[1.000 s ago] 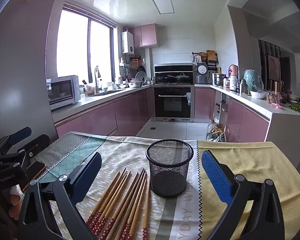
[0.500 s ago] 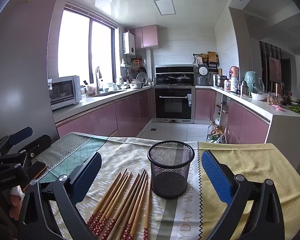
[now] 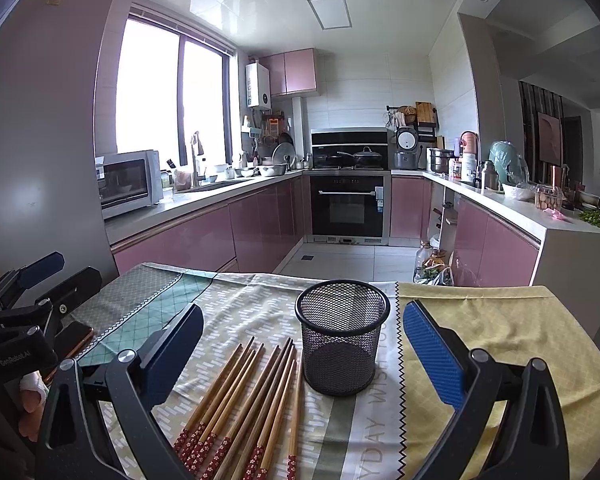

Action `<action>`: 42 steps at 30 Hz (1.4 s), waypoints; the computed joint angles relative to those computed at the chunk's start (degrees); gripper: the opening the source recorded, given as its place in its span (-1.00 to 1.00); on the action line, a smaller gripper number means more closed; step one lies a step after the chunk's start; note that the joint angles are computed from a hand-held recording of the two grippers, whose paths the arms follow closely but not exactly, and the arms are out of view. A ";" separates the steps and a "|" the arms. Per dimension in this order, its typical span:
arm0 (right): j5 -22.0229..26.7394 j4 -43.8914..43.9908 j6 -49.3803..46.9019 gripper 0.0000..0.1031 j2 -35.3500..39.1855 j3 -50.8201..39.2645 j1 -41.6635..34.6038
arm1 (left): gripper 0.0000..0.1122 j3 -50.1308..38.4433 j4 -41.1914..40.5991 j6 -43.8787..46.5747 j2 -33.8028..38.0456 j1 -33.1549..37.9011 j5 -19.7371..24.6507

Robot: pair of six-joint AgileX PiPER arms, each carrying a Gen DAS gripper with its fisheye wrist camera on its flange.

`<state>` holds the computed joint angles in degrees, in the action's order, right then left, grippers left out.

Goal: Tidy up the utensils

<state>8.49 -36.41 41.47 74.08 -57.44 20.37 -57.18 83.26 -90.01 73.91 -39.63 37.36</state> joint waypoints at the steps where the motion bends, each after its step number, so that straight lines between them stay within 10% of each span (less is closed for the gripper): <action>1: 0.02 0.00 0.00 0.88 0.04 -0.04 0.02 | 0.75 0.00 -0.09 0.05 -0.02 -0.06 0.03; 42: -0.31 -5.26 5.46 0.88 0.48 0.24 0.27 | 0.75 0.07 0.29 -0.33 0.12 -0.16 0.09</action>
<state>8.17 -41.68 46.93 74.56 -57.21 20.64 -57.11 83.55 -90.34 74.03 -39.79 37.45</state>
